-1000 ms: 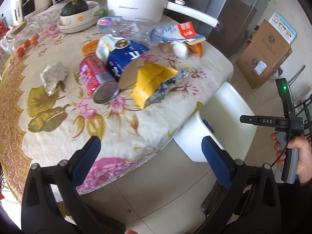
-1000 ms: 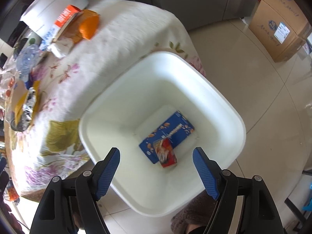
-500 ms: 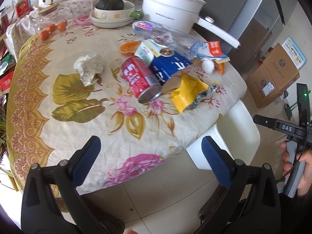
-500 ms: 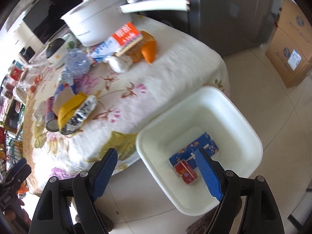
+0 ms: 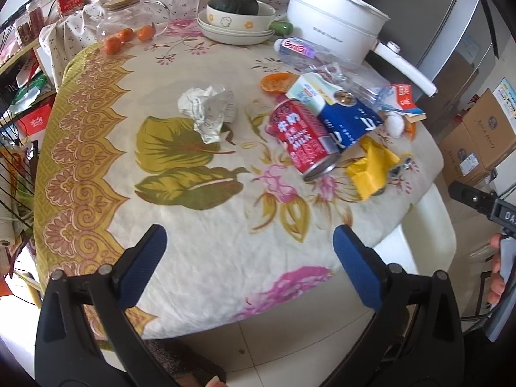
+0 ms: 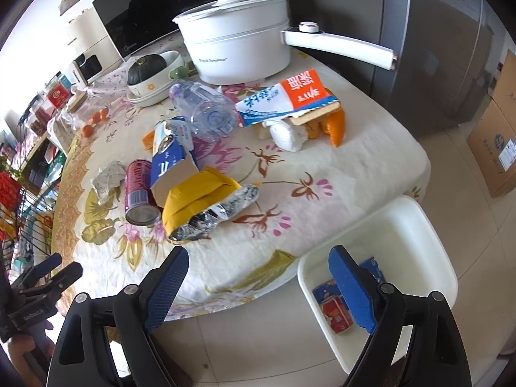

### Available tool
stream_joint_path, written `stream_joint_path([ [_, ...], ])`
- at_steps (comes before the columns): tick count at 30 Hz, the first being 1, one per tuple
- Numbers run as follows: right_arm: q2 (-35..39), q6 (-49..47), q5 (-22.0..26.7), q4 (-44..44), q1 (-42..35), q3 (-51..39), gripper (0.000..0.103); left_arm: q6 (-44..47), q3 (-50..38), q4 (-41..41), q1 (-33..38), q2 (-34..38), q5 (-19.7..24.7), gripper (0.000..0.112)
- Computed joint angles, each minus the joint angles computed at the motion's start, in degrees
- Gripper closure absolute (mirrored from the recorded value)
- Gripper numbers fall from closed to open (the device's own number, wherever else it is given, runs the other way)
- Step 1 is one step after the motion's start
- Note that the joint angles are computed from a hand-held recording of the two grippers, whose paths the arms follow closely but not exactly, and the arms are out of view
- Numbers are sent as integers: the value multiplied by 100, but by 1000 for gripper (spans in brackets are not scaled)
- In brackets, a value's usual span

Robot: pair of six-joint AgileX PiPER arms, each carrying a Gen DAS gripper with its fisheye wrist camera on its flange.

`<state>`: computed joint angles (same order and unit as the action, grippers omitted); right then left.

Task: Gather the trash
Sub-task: 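Grasp the red Drink Milk can with the left tool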

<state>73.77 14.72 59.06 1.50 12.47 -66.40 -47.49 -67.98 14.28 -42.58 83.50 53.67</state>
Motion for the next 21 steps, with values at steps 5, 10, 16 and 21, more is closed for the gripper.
stream_joint_path([
  [5, 302, 168, -61, -197, 177, -173, 12, 140, -299, -137, 355, 453, -187, 10],
  [10, 593, 93, -91, -77, 9, -345, 12, -170, -848, -145, 528, 1052, -388, 10],
  [16, 827, -71, -67, 77, -214, -537, 12, -278, -1405, -575, 484, 1686, -819, 19],
  [21, 859, -102, -63, 75, -274, -582, 12, -160, -1919, -753, 400, 2206, -660, 42],
])
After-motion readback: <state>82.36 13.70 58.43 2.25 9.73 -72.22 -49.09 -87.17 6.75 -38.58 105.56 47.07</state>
